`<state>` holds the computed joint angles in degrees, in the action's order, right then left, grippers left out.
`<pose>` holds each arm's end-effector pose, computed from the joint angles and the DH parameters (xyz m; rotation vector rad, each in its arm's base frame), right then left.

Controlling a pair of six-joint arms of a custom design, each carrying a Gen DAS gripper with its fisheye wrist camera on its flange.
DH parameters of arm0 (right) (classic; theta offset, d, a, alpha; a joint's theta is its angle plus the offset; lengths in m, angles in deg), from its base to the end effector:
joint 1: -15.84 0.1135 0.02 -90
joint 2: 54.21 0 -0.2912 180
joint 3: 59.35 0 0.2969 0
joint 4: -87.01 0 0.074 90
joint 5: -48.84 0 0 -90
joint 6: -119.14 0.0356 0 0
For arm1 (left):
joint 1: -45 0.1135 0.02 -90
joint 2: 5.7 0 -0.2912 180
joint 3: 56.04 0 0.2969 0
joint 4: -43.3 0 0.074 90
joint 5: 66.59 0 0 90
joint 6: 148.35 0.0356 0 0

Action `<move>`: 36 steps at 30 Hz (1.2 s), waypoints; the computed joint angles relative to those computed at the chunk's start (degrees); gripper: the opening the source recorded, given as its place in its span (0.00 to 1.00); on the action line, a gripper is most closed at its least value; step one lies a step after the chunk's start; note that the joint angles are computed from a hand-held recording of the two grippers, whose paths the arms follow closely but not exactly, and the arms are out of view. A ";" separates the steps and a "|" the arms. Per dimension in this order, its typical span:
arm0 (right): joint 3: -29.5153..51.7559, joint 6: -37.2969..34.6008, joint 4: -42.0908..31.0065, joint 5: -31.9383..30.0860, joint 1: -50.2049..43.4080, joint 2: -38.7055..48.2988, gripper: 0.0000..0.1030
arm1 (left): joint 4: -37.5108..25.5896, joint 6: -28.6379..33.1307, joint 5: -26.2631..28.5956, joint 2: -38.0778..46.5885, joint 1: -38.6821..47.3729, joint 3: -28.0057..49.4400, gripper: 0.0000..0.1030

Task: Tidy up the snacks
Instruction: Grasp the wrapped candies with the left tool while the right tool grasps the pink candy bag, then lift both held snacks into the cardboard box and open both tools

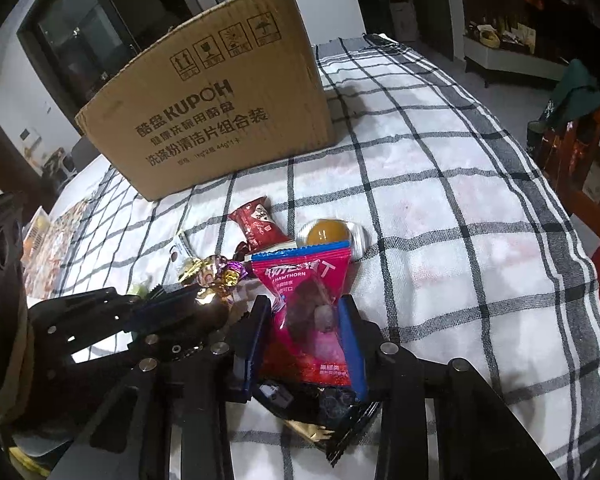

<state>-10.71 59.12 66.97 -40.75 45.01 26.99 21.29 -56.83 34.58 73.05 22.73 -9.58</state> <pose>0.2553 0.1422 0.1544 0.0210 2.5390 0.4163 0.2544 -0.1116 0.1520 0.6008 2.4648 -0.3910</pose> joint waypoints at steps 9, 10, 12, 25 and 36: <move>-0.57 0.13 -2.35 1.98 1.46 -5.45 0.34 | -4.06 -1.79 -1.70 -8.74 0.18 -1.37 0.16; -0.52 0.04 -2.74 2.49 1.81 -6.14 0.34 | -4.53 -2.02 -1.82 -9.61 0.31 -1.44 0.16; -0.46 -0.08 -3.45 3.16 2.32 -7.58 0.34 | -5.78 -2.54 -2.35 -12.00 0.56 -1.63 0.16; 3.89 -1.86 -6.29 5.15 4.12 -11.99 0.34 | -11.50 -3.29 -2.98 -19.74 4.35 2.08 0.16; 11.41 -5.25 -6.56 3.98 1.96 -10.19 0.34 | -12.17 -0.79 -3.58 -21.16 7.13 7.70 0.16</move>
